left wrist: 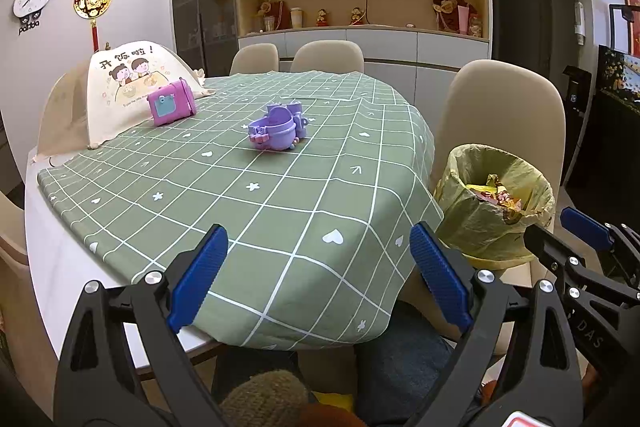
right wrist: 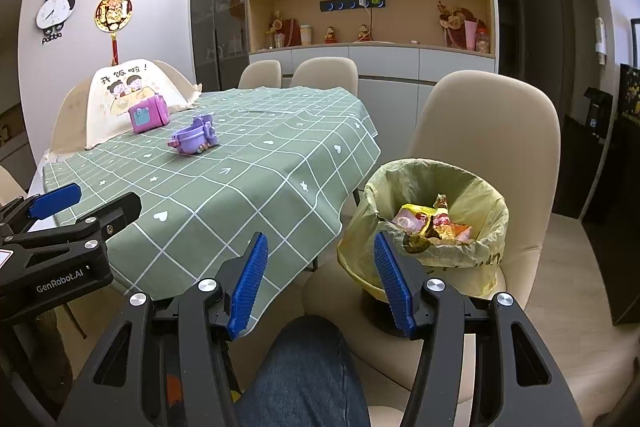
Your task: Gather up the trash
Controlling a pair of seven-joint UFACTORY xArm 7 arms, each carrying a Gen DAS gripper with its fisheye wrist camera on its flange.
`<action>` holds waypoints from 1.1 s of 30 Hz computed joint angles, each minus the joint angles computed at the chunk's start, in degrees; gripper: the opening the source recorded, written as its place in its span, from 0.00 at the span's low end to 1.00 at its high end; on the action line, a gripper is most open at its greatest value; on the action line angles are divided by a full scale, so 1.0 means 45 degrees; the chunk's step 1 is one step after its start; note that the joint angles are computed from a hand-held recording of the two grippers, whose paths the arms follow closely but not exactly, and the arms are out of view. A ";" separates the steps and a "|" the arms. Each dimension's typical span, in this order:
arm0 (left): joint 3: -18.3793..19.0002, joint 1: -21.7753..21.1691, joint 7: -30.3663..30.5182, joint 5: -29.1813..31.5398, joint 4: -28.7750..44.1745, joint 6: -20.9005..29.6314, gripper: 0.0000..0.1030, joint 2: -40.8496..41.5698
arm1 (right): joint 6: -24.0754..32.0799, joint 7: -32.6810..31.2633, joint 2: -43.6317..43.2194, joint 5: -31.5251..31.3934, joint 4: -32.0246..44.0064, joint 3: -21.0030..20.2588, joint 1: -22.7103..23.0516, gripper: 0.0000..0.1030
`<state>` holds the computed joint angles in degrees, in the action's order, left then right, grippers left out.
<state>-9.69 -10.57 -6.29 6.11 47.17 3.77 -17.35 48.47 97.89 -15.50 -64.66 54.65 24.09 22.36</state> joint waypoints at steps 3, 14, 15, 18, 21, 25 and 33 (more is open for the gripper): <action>-0.0064 0.0074 -0.0055 0.0063 0.0003 0.0021 0.85 -0.0002 | -0.0003 0.0012 0.0000 0.0004 -0.0011 -0.0007 0.0005 0.51; -0.0089 0.0109 -0.0151 0.0208 0.0039 0.0064 0.85 0.0063 | -0.0003 0.0027 -0.0029 -0.0007 -0.0059 -0.0017 0.0002 0.51; -0.0093 0.0114 -0.0161 0.0213 0.0037 0.0069 0.85 0.0057 | -0.0017 0.0038 -0.0037 -0.0016 -0.0069 -0.0019 -0.0003 0.51; -0.0072 0.0093 -0.0145 0.0212 0.0047 0.0074 0.85 0.0064 | -0.0003 0.0044 -0.0031 0.0008 -0.0065 -0.0007 -0.0011 0.51; -0.0061 0.0081 -0.0137 0.0205 0.0016 0.0043 0.85 0.0048 | -0.0010 0.0025 -0.0048 0.0008 -0.0080 -0.0013 -0.0014 0.51; -0.0064 0.0077 -0.0124 0.0204 -0.0003 0.0030 0.85 0.0048 | -0.0029 0.0027 -0.0061 0.0016 -0.0095 -0.0010 -0.0029 0.51; -0.0144 0.0140 -0.0224 0.0257 -0.0020 0.0060 0.85 0.0000 | -0.0054 0.0047 -0.0086 0.0012 -0.0124 0.0002 -0.0057 0.51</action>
